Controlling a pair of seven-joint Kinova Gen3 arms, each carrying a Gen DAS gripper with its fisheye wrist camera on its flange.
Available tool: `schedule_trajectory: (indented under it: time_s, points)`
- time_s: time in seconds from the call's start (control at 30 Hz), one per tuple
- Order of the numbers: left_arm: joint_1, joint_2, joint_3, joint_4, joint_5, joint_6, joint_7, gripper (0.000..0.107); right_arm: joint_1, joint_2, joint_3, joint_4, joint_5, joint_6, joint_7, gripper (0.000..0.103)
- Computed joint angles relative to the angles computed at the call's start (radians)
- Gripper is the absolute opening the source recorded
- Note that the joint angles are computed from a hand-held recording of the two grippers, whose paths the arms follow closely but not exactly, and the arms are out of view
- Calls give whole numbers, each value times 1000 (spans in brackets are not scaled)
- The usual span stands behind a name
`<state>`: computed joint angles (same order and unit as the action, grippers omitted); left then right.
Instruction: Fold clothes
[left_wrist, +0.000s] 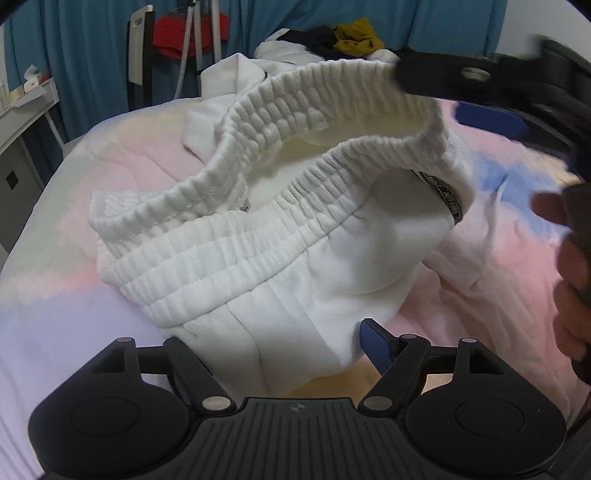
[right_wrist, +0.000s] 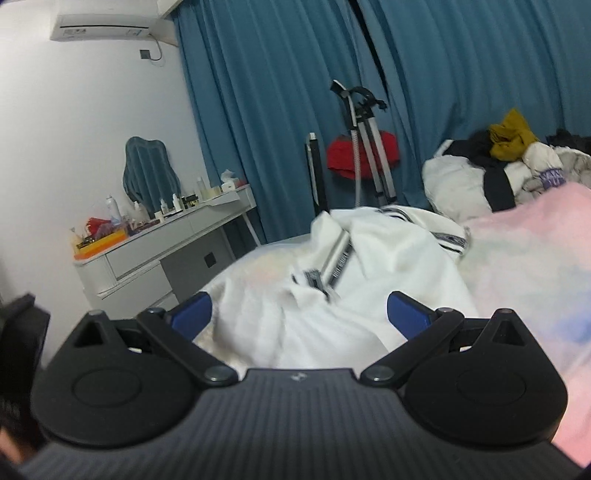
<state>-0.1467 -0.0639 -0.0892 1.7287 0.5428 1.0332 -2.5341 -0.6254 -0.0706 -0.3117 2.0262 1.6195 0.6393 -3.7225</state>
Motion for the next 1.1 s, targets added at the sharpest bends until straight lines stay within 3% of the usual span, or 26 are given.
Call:
schedule_trajectory:
  time_s: [0.13, 0.23, 0.33, 0.47, 0.63, 0.7, 0.77, 0.87, 0.97, 1.03, 1.1]
  points:
    - [0, -6, -4, -1, 9, 9, -5, 76, -22, 44, -26, -42, -115, 101, 163, 103]
    - [-5, -24, -18, -1, 25, 39, -34, 77, -12, 12, -8, -47, -237, 87, 245, 103]
    - [-16, -60, -53, 11, 55, 78, -88, 83, -13, -9, -33, -53, -325, 176, 295, 102]
    - [-59, -95, -146, 9, 131, 219, -181, 84, -12, -49, -66, -44, -439, 266, 374, 100]
    - [-71, -80, -377, -2, 299, 422, -213, 92, 19, -104, -99, -23, -580, 296, 431, 95]
    - [-34, -35, -470, -39, 349, 491, -147, 94, 32, -111, -116, -21, -624, 310, 436, 94]
    - [37, 11, -562, -61, 389, 508, -66, 94, 39, -109, -131, -24, -662, 326, 448, 90]
    - [88, 139, -675, -101, 485, 576, 56, 94, 17, -102, -158, -26, -689, 375, 429, 81]
    - [138, 271, -787, -137, 586, 645, 178, 91, 4, -61, -252, -41, -647, 492, 389, 79]
    - [133, 315, -787, -151, 632, 645, 259, 84, -57, -21, -266, -39, -578, 568, 335, 78]
    - [84, 331, -714, -152, 655, 608, 314, 78, -96, 25, -273, -38, -515, 621, 310, 67]
